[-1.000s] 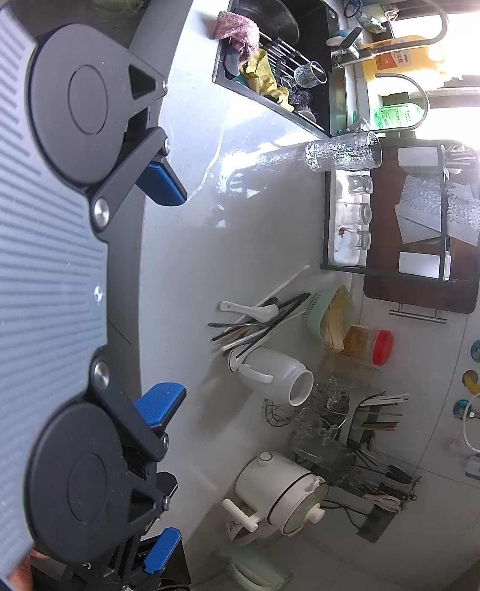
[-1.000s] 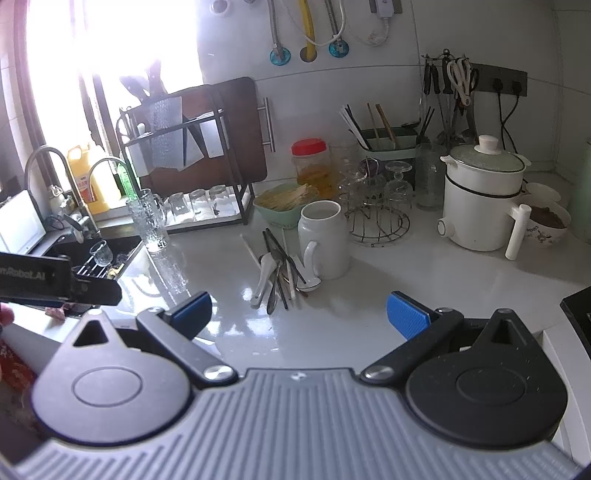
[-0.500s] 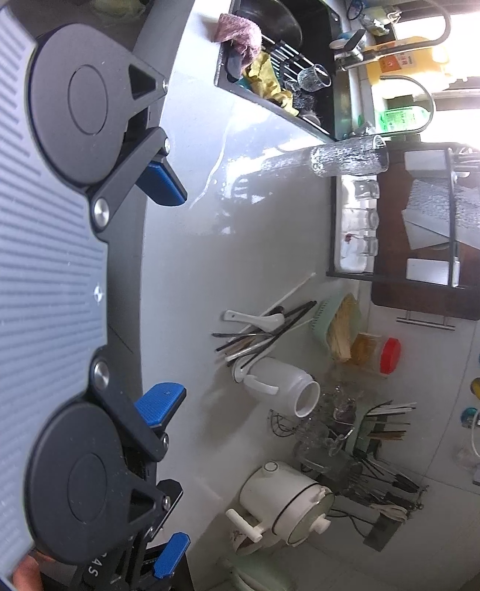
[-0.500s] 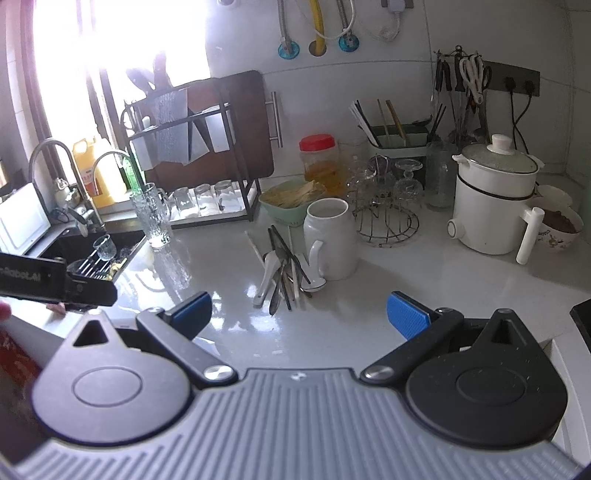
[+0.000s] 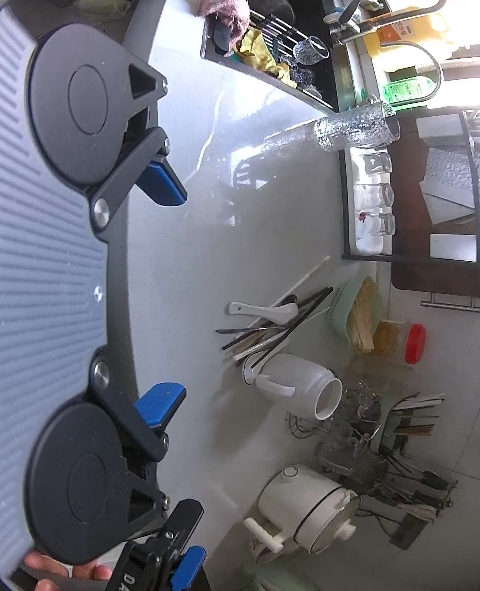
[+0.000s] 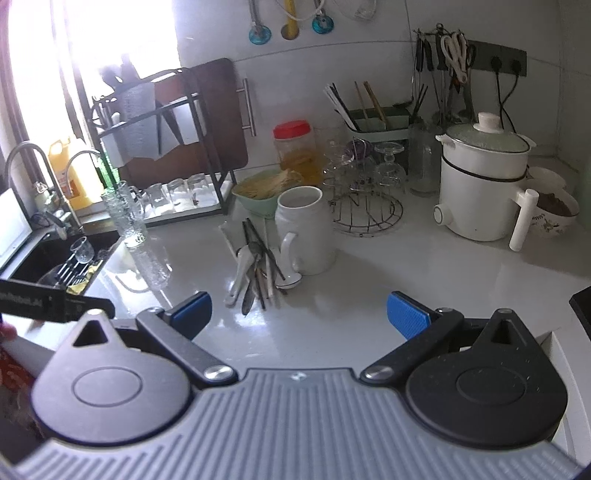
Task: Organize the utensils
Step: 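Move both grippers toward the utensil pile and white Starbucks mug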
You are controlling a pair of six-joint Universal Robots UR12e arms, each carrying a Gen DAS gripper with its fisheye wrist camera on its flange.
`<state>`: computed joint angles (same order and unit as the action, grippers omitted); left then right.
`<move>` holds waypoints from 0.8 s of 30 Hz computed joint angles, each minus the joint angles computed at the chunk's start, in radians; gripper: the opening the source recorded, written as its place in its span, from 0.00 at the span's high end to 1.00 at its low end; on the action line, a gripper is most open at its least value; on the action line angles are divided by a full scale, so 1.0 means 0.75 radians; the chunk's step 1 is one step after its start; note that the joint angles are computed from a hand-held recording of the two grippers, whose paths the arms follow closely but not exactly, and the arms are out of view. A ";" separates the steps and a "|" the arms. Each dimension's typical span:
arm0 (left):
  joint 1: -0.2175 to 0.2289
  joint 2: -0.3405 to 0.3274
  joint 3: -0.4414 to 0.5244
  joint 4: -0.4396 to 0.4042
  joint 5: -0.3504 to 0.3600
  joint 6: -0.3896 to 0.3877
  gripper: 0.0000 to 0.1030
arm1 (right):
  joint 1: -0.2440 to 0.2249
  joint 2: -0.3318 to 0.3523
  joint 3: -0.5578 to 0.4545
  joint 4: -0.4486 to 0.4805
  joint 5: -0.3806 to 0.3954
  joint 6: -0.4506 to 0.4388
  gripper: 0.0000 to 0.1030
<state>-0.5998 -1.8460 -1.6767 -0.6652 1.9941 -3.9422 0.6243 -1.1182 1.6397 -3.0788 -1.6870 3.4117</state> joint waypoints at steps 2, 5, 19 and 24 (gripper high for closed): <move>0.008 -0.023 0.013 0.007 -0.018 0.012 0.00 | -0.007 0.010 -0.011 0.001 0.010 -0.007 0.00; 0.014 -0.064 0.036 0.026 -0.016 0.037 0.00 | -0.027 0.025 -0.021 -0.015 0.068 -0.019 0.00; 0.102 -0.168 0.084 0.130 -0.083 0.123 0.01 | -0.076 0.168 -0.207 0.042 0.181 -0.136 0.00; 0.137 -0.216 0.125 0.155 -0.127 0.152 0.01 | -0.090 0.219 -0.294 0.103 0.214 -0.186 0.00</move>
<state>-0.4967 -2.0081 -1.5826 -0.5488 1.8988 -3.8286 0.5569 -0.9538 1.4190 -3.0013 -1.5266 3.2722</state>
